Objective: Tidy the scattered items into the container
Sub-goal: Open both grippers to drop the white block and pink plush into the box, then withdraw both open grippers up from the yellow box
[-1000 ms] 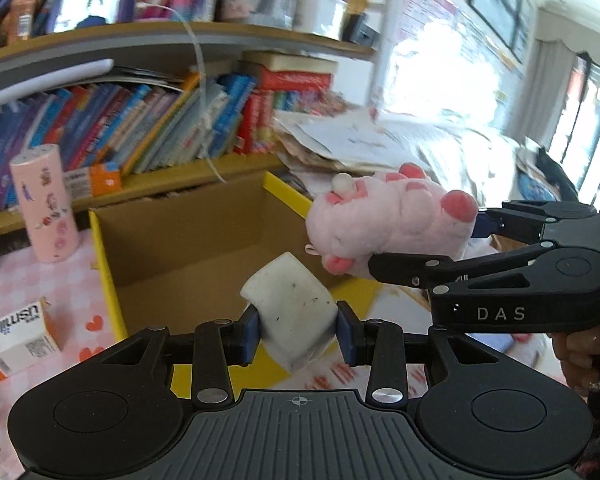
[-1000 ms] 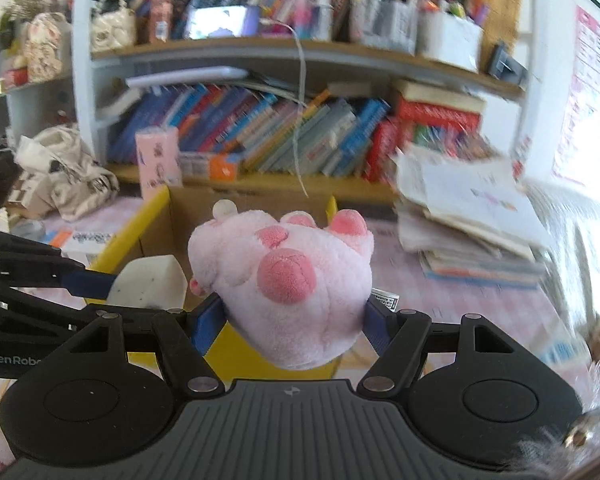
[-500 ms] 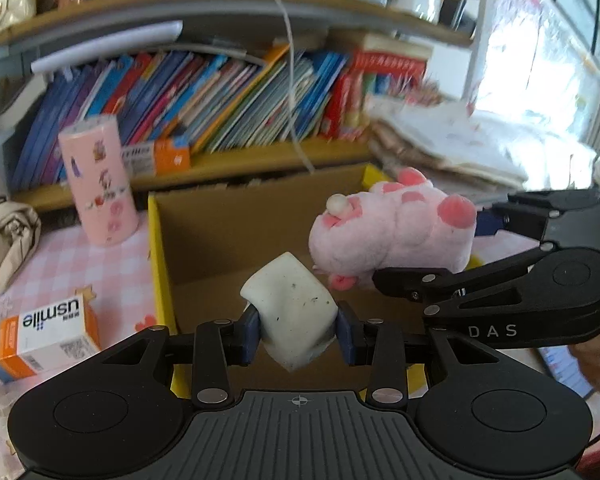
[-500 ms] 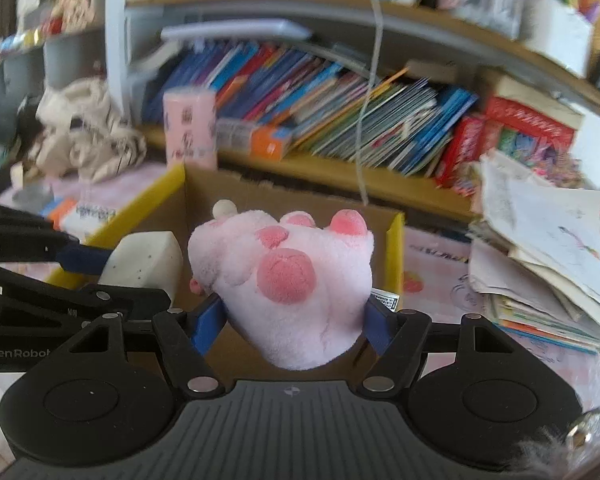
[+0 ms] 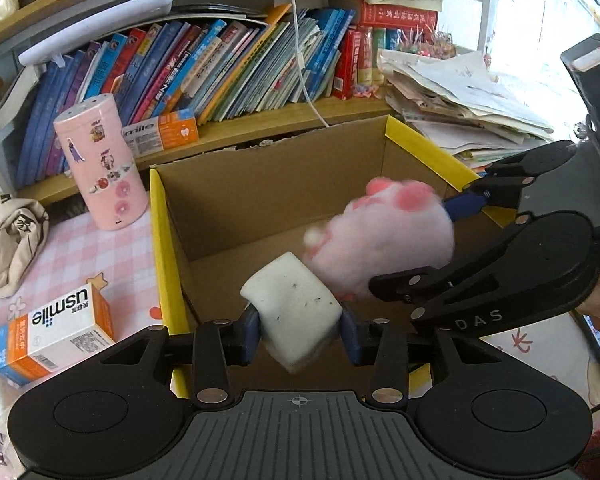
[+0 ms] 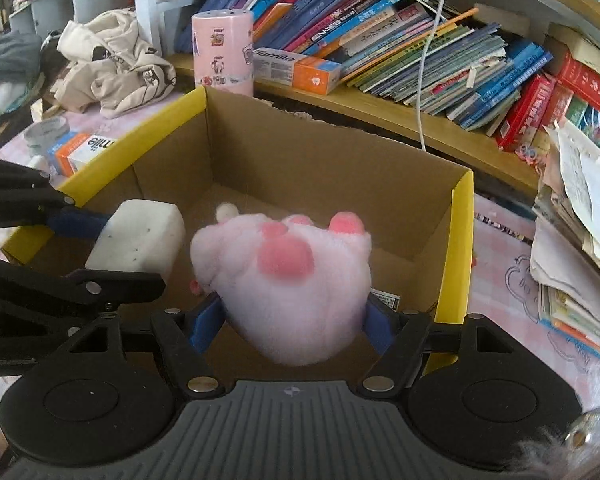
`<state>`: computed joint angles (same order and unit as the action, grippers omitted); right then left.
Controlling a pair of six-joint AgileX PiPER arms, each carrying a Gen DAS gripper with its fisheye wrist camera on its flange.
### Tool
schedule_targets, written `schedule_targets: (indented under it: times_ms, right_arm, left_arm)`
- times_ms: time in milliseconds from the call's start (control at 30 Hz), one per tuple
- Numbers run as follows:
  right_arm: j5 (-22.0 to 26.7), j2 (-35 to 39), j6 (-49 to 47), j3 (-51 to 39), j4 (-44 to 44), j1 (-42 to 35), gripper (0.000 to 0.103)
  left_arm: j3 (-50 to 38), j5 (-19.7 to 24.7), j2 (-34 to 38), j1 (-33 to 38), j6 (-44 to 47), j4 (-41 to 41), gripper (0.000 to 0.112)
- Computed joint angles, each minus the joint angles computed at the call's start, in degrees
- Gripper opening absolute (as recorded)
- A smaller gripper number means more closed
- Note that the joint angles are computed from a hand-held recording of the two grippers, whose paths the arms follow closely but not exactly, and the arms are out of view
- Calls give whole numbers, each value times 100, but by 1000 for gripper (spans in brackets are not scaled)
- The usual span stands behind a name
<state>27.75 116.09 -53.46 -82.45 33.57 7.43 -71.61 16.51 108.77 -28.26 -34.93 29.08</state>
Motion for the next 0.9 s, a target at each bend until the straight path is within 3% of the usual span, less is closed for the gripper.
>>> schedule_targets:
  times_ms: [233, 300, 400, 733, 900]
  right_arm:
    - [-157, -1, -152, 76, 67, 17, 70]
    - [-230, -17, -184, 118, 103, 13, 70]
    - [-324, -66, -208, 184, 221, -26, 78]
    - [-742, -510, -1117, 806, 1430, -145, 85]
    - [-1147, -814, -1898, 1293, 2404, -110, 87]
  left_arm:
    - [-29, -17, 45, -29, -167, 124, 50]
    - [0, 84, 39, -116, -969, 897, 63]
    - [132, -32, -55, -132, -1393, 1293, 78]
    - [651, -53, -518, -270, -3840, 3321, 91]
    - [958, 226, -821, -503, -5014, 4292, 93]
